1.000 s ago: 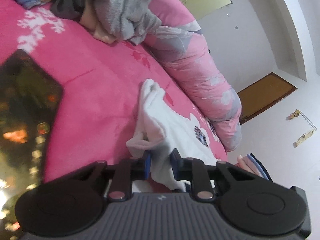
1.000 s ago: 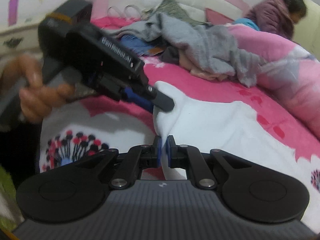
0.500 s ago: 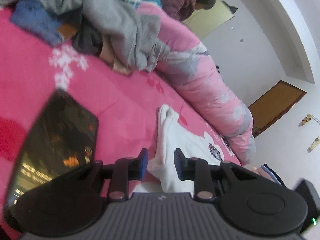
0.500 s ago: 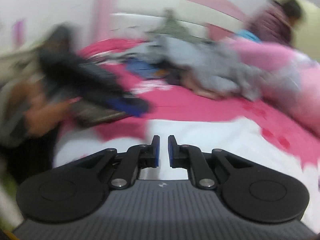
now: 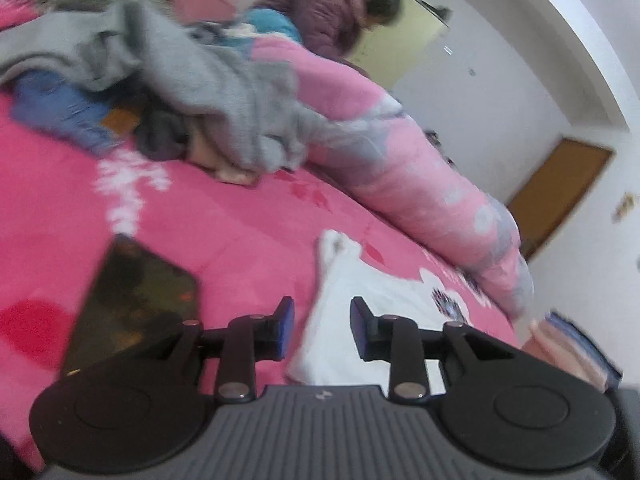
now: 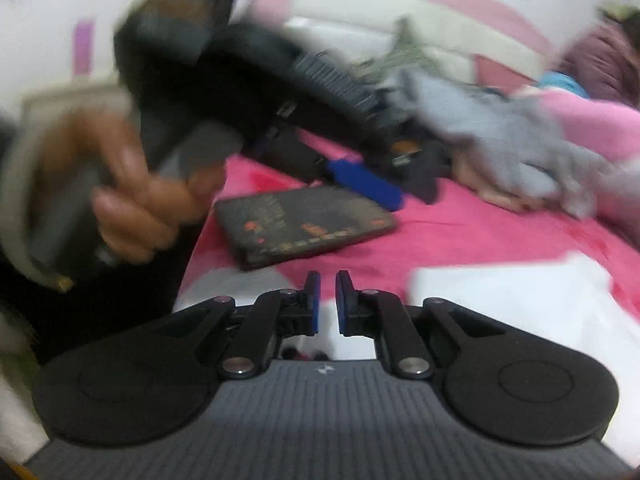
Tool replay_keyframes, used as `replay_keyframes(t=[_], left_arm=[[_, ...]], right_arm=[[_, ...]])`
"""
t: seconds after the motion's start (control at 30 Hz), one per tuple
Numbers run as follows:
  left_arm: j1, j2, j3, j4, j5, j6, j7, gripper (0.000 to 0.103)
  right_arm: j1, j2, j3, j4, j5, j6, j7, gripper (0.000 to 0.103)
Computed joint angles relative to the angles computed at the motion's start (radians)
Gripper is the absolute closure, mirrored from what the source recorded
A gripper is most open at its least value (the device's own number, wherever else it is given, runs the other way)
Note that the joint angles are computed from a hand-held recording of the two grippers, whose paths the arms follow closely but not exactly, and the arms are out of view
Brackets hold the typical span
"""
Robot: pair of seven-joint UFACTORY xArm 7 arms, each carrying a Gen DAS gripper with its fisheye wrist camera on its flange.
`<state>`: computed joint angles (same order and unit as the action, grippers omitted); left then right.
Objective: Fold clothes
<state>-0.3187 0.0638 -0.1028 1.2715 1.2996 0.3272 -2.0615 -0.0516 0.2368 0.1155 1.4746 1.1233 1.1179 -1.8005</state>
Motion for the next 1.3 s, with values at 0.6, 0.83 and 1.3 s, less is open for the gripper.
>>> replay_keyframes(t=[0.6, 0.83, 1.3], left_arm=[[-0.204, 0.300, 0.089, 0.359, -0.388, 0.396, 0.678, 0.070], [-0.216, 0.288, 0.110, 0.337, -0.380, 0.374, 0.655, 0.069], [-0.245, 0.291, 0.112, 0.378, -0.358, 0.450, 0.675, 0.067]], right_arm=[[-0.056, -0.026, 0.027, -0.097, 0.040, -0.210, -0.171, 0.098], [-0.083, 0.082, -0.039, 0.074, 0.119, -0.363, 0.160, 0.097], [-0.355, 0.115, -0.103, 0.076, 0.025, -0.809, 0.582, 0.094]])
